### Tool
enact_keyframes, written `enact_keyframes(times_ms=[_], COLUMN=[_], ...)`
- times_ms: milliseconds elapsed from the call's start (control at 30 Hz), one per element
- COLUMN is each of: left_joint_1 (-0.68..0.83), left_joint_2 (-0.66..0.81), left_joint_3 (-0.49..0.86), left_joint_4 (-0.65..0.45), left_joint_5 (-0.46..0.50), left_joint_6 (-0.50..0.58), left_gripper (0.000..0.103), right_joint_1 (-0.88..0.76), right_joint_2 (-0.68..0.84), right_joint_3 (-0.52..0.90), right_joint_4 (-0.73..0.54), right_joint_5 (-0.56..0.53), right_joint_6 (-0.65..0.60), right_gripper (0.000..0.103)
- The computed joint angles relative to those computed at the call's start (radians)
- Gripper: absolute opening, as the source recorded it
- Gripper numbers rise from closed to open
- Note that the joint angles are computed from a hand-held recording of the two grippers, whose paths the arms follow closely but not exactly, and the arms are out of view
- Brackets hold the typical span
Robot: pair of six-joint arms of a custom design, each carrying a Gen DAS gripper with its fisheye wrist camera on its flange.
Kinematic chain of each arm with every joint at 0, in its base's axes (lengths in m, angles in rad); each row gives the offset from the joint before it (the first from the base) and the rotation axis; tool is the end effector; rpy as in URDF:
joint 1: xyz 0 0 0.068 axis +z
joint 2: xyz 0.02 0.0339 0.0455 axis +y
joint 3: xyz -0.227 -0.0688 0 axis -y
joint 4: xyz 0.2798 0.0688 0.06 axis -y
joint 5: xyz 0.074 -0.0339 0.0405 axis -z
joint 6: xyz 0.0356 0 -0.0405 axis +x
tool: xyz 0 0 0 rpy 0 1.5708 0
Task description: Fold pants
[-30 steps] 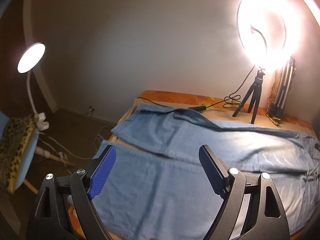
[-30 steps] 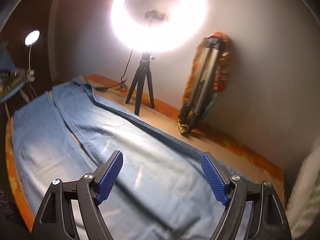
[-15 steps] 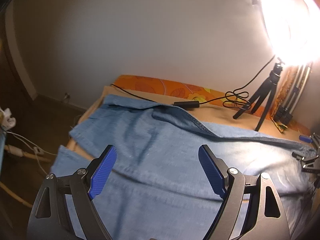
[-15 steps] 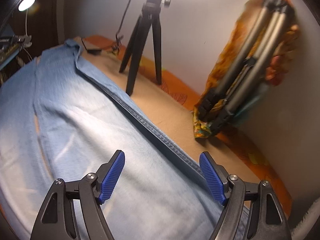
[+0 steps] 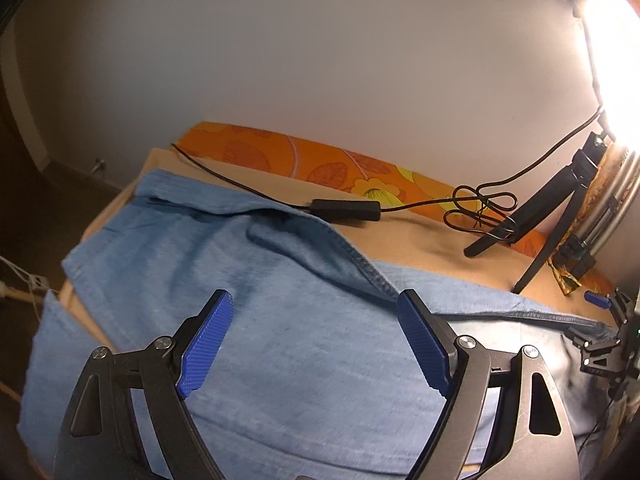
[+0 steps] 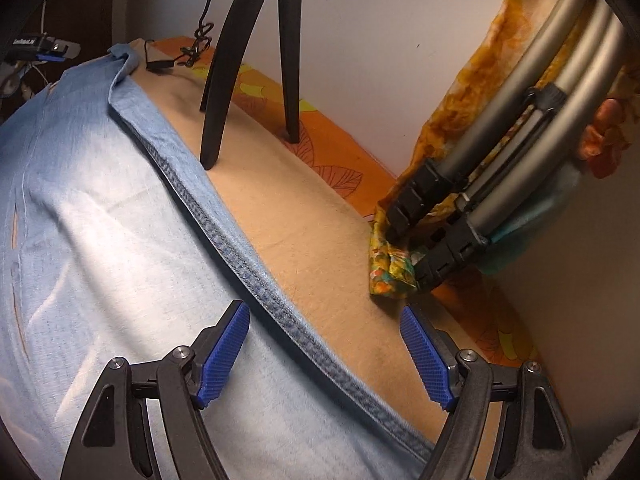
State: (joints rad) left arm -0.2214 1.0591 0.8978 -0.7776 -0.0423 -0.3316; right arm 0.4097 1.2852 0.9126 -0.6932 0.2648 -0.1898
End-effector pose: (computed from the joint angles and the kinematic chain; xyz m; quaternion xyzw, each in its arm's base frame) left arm 0.2534 -0.0555 0.2373 -0.0589 0.9485 -0.0655 0.3043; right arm 0.2706 0.1073 0.1905 -0.2519 0.9268 -0.0999 0.2602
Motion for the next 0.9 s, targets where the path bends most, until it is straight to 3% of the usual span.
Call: enact_keyframes(times_ms=[67, 167, 267, 300, 500, 600, 833, 867, 900], left_joint_1=[0.005, 0.018, 0.038, 0.041, 0.044, 0.054, 0.053, 0.05, 0.045], left_joint_2=[0.03, 0.091, 0.159, 0.184, 0.307, 0.351, 0.448, 0.461, 0.47], left_joint_3=[0.011, 0.046, 0.093, 0.11, 0.178, 0.198, 0.252, 0.26, 0.266], left_joint_4=[0.013, 0.03, 0.033, 0.034, 0.05, 0.053, 0.061, 0.062, 0.06], left_joint_5=[0.011, 0.03, 0.076, 0.085, 0.106, 0.123, 0.104, 0.093, 0.084], left_joint_6=[-0.008, -0.023, -0.046, -0.053, -0.091, -0.117, -0.154, -0.158, -0.162], left_gripper=[0.084, 0.084, 0.084, 0.084, 0.084, 0.084, 0.084, 0.083, 0.073], right_joint_1=[-0.007, -0.013, -0.03, -0.032, 0.016, 0.047, 0.11, 0.113, 0.12], right_joint_2=[0.031, 0.055, 0.061, 0.062, -0.03, -0.106, -0.181, -0.181, -0.191], right_joint_3=[0.007, 0.007, 0.013, 0.015, -0.024, -0.054, -0.077, -0.079, -0.083], right_joint_4=[0.016, 0.036, 0.033, 0.027, 0.004, -0.012, -0.043, -0.04, -0.044], right_joint_5=[-0.013, -0.033, -0.087, -0.102, -0.07, -0.056, -0.004, 0.001, 0.009], right_joint_6=[-0.011, -0.025, -0.022, -0.017, 0.03, 0.053, 0.059, 0.057, 0.057], right_gripper=[0.078, 0.068, 0.046, 0.035, 0.014, 0.009, 0.009, 0.008, 0.008])
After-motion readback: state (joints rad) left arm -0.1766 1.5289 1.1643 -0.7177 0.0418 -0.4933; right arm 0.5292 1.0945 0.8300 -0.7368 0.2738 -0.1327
